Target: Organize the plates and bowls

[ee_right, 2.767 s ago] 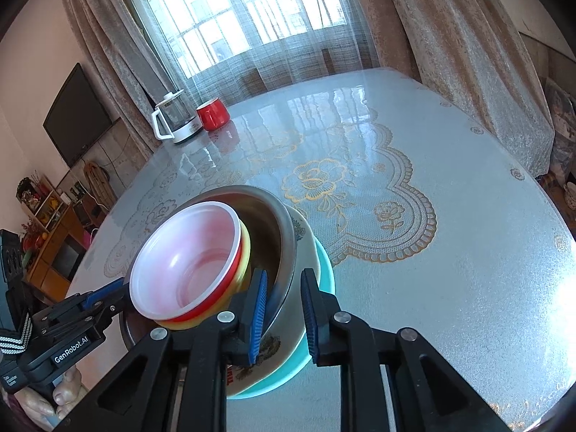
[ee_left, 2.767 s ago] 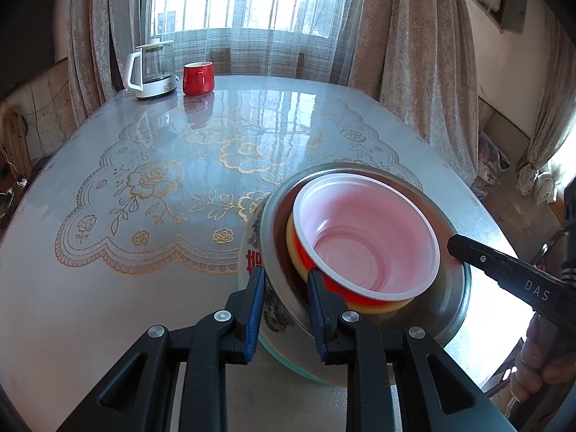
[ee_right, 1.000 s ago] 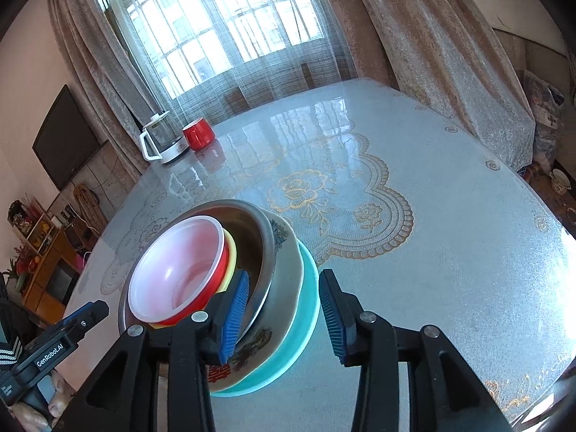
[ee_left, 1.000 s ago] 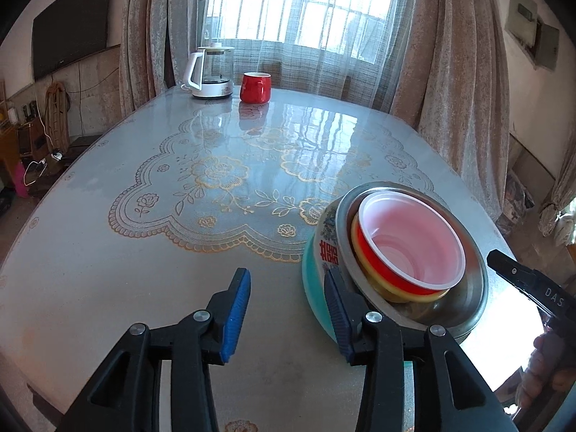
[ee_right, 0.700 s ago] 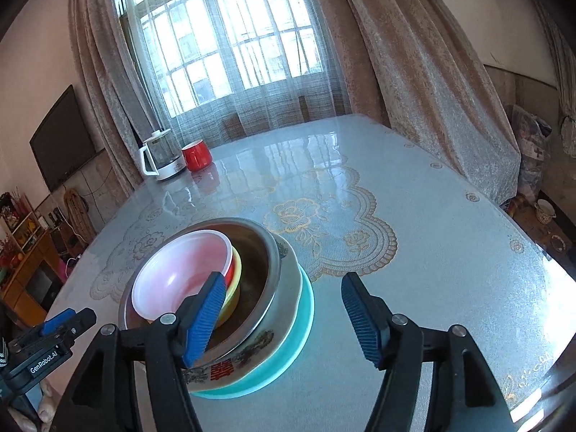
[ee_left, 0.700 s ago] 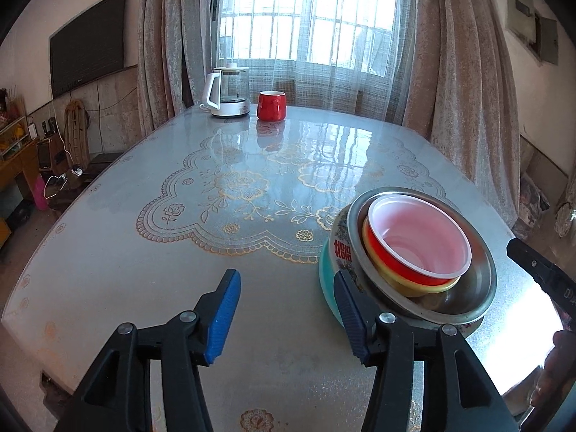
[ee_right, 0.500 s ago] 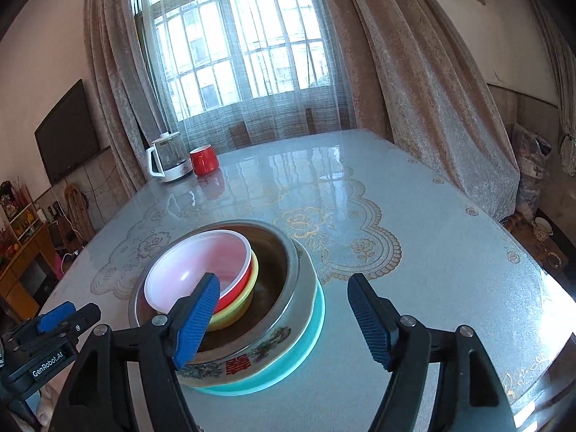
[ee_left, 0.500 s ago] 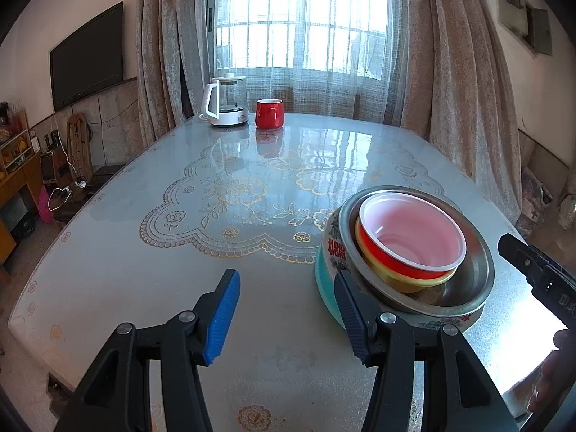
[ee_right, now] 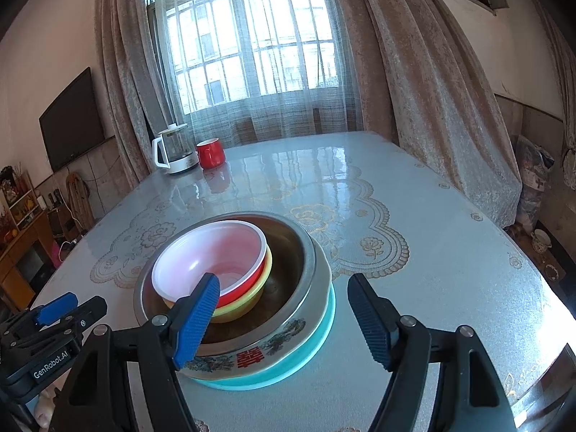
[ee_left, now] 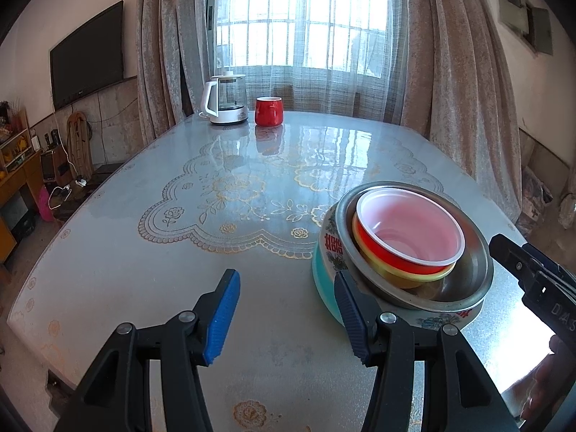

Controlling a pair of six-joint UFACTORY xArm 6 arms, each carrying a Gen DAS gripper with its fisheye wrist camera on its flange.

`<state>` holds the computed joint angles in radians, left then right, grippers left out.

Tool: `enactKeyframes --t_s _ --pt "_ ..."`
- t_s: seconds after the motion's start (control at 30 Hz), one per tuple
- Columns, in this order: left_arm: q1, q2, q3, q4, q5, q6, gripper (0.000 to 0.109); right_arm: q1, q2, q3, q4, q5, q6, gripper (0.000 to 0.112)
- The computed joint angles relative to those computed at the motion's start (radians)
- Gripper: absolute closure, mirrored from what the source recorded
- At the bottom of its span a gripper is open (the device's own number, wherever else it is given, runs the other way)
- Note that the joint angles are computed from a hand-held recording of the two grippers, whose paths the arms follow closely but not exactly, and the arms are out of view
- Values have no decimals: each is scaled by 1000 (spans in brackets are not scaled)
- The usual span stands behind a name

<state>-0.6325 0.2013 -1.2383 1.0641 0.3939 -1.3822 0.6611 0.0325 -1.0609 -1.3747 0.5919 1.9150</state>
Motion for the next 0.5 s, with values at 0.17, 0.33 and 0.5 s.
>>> enactKeyframes --t_s 0.17,0.33,0.5 --pt "-3 -2 -2 9 4 -4 53 -2 -1 0 -5 -2 3 37" --pt "-9 -5 -4 15 8 -5 53 -1 -2 0 -4 0 0 37" --pt "-12 -6 -3 12 10 0 53 -3 -4 2 -6 -5 2 37"
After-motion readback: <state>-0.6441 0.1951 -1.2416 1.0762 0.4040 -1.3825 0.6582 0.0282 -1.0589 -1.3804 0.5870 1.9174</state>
